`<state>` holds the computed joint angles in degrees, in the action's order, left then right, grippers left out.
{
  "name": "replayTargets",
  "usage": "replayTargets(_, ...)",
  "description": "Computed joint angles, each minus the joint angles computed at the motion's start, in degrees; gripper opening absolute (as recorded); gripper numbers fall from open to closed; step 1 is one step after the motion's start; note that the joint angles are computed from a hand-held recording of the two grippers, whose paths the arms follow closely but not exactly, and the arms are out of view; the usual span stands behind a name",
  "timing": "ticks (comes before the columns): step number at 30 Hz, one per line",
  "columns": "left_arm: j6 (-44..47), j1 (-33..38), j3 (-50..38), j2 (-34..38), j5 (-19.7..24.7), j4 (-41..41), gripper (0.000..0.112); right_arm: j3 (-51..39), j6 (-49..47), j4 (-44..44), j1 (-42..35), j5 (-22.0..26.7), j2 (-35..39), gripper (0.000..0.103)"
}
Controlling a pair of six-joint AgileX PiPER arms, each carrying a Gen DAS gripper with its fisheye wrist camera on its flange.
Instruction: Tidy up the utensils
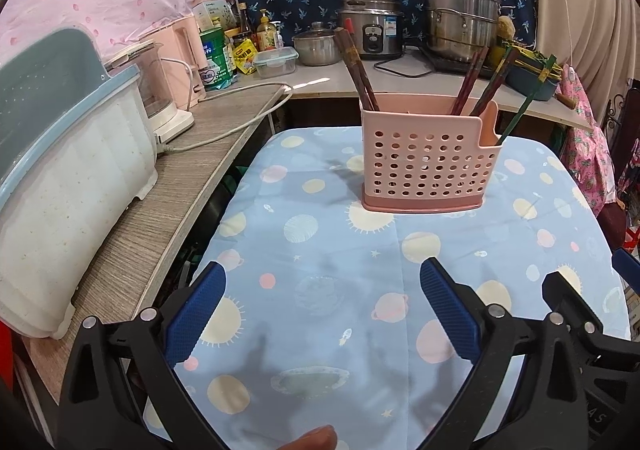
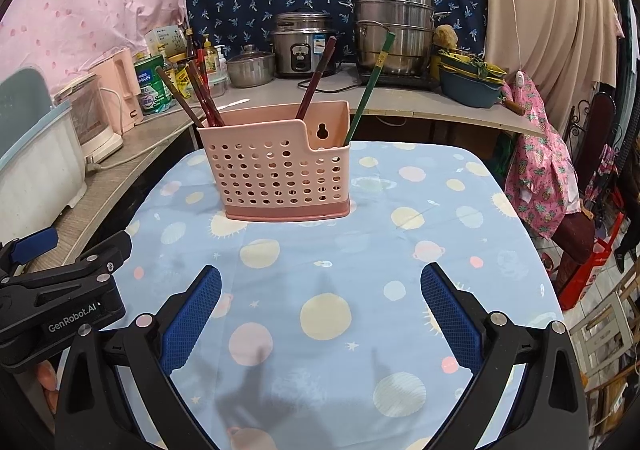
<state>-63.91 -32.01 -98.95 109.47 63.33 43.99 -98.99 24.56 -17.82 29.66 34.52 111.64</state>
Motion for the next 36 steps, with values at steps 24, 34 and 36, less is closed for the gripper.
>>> replayTargets(24,-0.23,0.27,-1.92,2.57,0.62,-0.59,0.094,-1.4,-2.31,2.53,-1.17,0.23,1.86,0.096)
replayTargets(34,0.53,0.17,-2.29,2.81,0.37,-1.44,0.094,-1.28,-2.51,2.63,-1.31,0.16,1.93,0.096)
replayTargets(36,0.85,0.24,-2.43,2.89,0.29,-1.83,0.094,-1.04,-2.47,2.54,-1.34,0.01,1.95,0.096)
